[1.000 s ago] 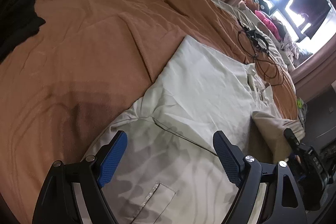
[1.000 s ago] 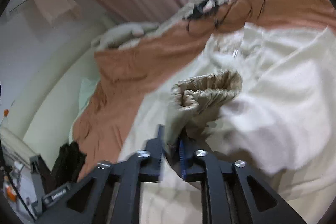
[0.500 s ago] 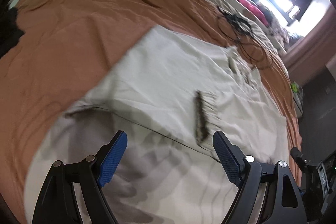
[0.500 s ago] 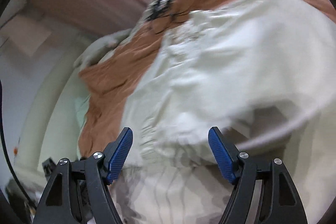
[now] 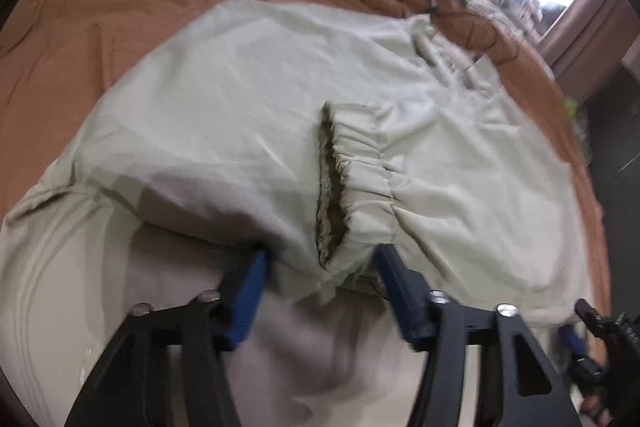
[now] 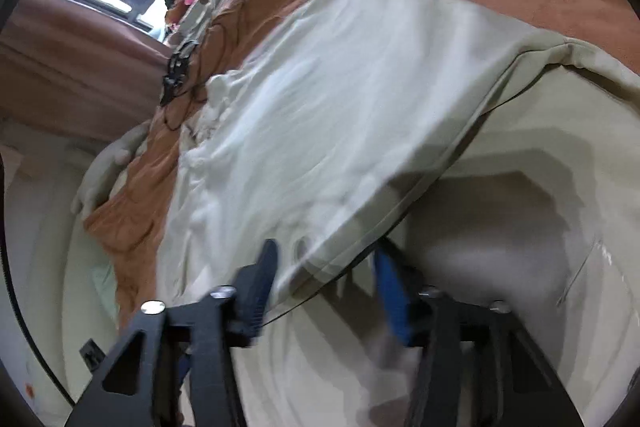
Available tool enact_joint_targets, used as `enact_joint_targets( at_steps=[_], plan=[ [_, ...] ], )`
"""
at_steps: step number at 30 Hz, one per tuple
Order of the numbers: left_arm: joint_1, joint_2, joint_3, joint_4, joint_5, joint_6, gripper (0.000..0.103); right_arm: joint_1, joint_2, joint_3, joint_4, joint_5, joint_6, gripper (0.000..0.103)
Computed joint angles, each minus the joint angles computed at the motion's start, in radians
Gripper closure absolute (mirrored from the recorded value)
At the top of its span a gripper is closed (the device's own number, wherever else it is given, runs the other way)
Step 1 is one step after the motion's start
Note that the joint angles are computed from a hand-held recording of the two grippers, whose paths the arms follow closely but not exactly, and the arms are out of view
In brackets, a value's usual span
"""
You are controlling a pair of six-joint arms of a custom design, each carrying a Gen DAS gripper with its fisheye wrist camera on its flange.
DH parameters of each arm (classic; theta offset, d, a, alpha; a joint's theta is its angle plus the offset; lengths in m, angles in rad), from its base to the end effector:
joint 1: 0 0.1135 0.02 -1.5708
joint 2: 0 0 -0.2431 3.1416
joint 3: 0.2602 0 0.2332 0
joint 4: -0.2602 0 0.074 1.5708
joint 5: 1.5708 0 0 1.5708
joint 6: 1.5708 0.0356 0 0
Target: Fold large clothes
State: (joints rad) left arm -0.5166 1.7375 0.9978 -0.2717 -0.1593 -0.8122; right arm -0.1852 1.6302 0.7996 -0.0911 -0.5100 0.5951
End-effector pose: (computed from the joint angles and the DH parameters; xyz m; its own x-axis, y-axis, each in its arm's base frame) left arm 0.2855 -0.1557 0.1531 -0.8078 -0.3653 -0.4626 -0.2498 0.9230 -0.2927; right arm 0.2924 -0.0371 0.1465 -0.7209 0.6328 -0.2825 0.3319 0.6731 0.6609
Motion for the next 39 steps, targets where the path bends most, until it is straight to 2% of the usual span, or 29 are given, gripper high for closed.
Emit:
enact_joint_targets(
  at_steps=[3, 8, 11, 12, 14, 17, 19, 20, 23, 24, 26, 27, 29, 31, 33, 34, 37, 38, 39],
  plan=[
    [-0.001, 0.008, 0.024, -0.011, -0.053, 0.017, 0.068, 0.005, 0.037, 0.006, 0.034, -0.035, 0.013, 0.076],
    [0.018, -0.016, 0.029, -0.053, -0.024, 0.012, 0.068, 0.032, 0.032, 0.024, -0.012, -0.024, 0.005, 0.076],
    [0.008, -0.066, 0.036, -0.111, -0.042, 0.008, 0.067, 0.012, -0.007, 0.004, -0.034, -0.052, 0.019, 0.063],
    [0.002, -0.105, 0.023, -0.129, -0.048, 0.011, 0.064, 0.01, -0.013, 0.005, -0.044, -0.054, 0.022, 0.058],
    [-0.006, -0.149, 0.015, -0.158, -0.047, 0.013, 0.056, -0.004, -0.057, 0.003, -0.085, -0.07, 0.015, 0.057],
    [-0.024, -0.231, 0.0, -0.215, -0.063, 0.008, 0.053, -0.022, -0.134, -0.007, -0.144, -0.078, -0.003, 0.051],
    [-0.04, -0.289, -0.01, -0.256, -0.068, 0.003, 0.047, -0.04, -0.204, -0.028, -0.184, -0.083, -0.032, 0.036],
    [-0.052, -0.335, -0.021, -0.282, -0.06, -0.003, 0.04, -0.049, -0.245, -0.044, -0.207, -0.081, -0.049, 0.033],
    [-0.118, -0.43, -0.018, -0.377, -0.121, -0.023, 0.032, -0.105, -0.397, -0.124, -0.261, -0.104, -0.092, 0.03],
    [-0.14, -0.463, -0.024, -0.393, -0.132, -0.034, 0.025, -0.122, -0.427, -0.137, -0.284, -0.11, -0.111, 0.025],
    [-0.188, -0.544, -0.054, -0.428, -0.161, -0.079, 0.015, -0.174, -0.521, -0.169, -0.367, -0.128, -0.177, 0.022],
    [-0.227, -0.586, -0.067, -0.458, -0.186, -0.114, 0.013, -0.213, -0.575, -0.171, -0.445, -0.139, -0.23, 0.022],
    [-0.287, -0.642, -0.074, -0.519, -0.212, -0.16, 0.013, -0.287, -0.659, -0.178, -0.537, -0.172, -0.304, 0.022],
    [-0.356, -0.693, -0.077, -0.582, -0.251, -0.214, 0.013, -0.398, -0.741, -0.178, -0.646, -0.215, -0.401, 0.017],
    [-0.427, -0.741, -0.073, -0.656, -0.298, -0.27, 0.013, -0.527, -0.773, -0.158, -0.781, -0.28, -0.539, 0.016],
    [-0.464, -0.765, -0.074, -0.691, -0.321, -0.305, 0.012, -0.591, -0.777, -0.15, -0.842, -0.316, -0.62, 0.016],
    [-0.643, -0.84, -0.063, -0.858, -0.432, -0.504, 0.012, -0.807, -0.751, -0.108, -1.075, -0.369, -0.947, 0.016],
    [-0.729, -0.86, -0.058, -0.933, -0.479, -0.605, 0.011, -0.884, -0.73, -0.095, -1.156, -0.381, -1.07, 0.016],
    [-0.811, -0.867, -0.05, -1.008, -0.518, -0.71, 0.011, -1.005, -0.679, -0.072, -1.279, -0.382, -1.268, 0.016]
  ],
)
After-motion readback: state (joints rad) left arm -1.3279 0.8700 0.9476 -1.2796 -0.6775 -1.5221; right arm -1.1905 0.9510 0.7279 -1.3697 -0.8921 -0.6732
